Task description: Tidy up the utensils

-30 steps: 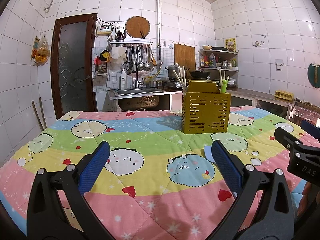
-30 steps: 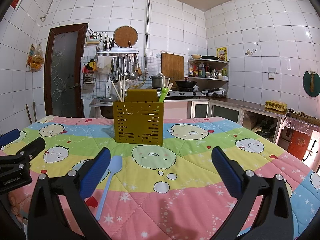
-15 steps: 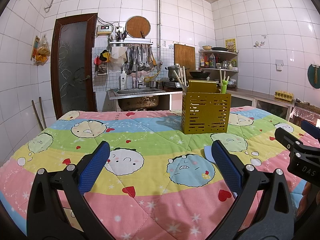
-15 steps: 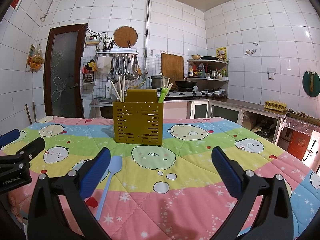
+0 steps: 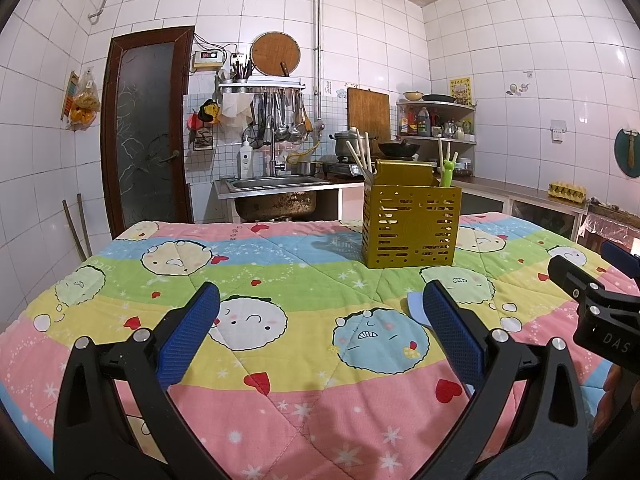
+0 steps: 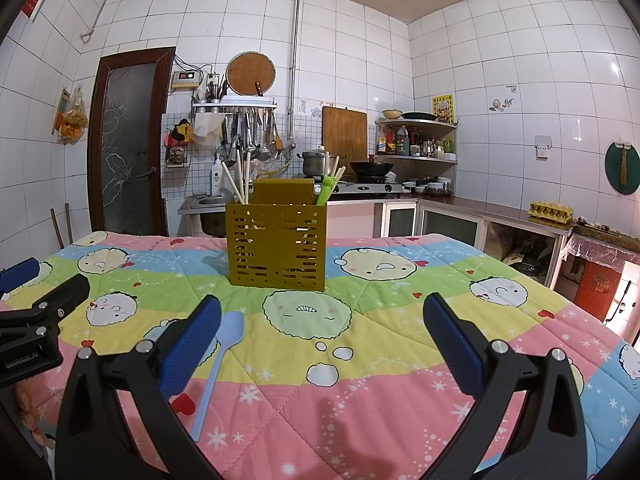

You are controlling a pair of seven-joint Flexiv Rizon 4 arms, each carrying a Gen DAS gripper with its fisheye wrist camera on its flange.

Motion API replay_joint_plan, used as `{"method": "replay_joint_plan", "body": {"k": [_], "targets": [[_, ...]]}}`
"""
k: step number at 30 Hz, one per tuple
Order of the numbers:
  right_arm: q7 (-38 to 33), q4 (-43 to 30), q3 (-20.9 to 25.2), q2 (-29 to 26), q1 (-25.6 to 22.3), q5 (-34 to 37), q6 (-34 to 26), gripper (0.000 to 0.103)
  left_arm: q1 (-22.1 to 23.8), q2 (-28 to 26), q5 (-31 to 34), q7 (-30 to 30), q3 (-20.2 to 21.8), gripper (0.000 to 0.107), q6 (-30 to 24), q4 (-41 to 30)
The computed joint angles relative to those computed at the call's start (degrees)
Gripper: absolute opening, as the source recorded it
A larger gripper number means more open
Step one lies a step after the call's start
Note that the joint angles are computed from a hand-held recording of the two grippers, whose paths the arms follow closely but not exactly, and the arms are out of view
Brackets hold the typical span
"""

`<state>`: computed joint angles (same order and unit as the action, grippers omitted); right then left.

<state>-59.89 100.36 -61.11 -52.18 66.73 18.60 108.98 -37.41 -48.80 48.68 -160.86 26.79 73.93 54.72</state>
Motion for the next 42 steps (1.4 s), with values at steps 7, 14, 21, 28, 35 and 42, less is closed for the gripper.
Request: {"method": "replay_joint_plan", "body": {"k": [7,14,21,28,35,42], "targets": [[0.04,0.12,-0.14,-0.05,-0.01,-0.05,-0.07,0.099,-0.14,-0.13,0.33,-0.32,0.13,0.098,-0.13,-0.33],[0.14,0.1,-0.49,-0.37,0.17,0.02,-0.3,0.099,-0.29,-0.08,0.81,-0.8,0.08,0.098,-0.26,-0.47],[0.37,0.15,-0.68,-0.54,0.21,-0.1,-0.27,0.099,-0.27,0.04,0.81,-0.88,-0.19,0.098,-0.34,-0.32],[0.79,-0.04,-1.39,-1.15,0.45,0.11,-0.45,0.099,-0.34,0.1,1.09,-1.34,-0.03,0.098,-0.21,-0.23],[1.09,0.07,-1.66,-1.31,0.51,-0.08,-0.4,0.099,-0.34,0.07,1.24,-1.58,-0.05,0.098,-0.22,-0.32],[1.7,0.37,-2.61,-2.0,1.21,0.03,-0.71,0.099,-0.76,0.12,2.12,-2.77,0.5,0.098,-0.24,-0.39]]}}
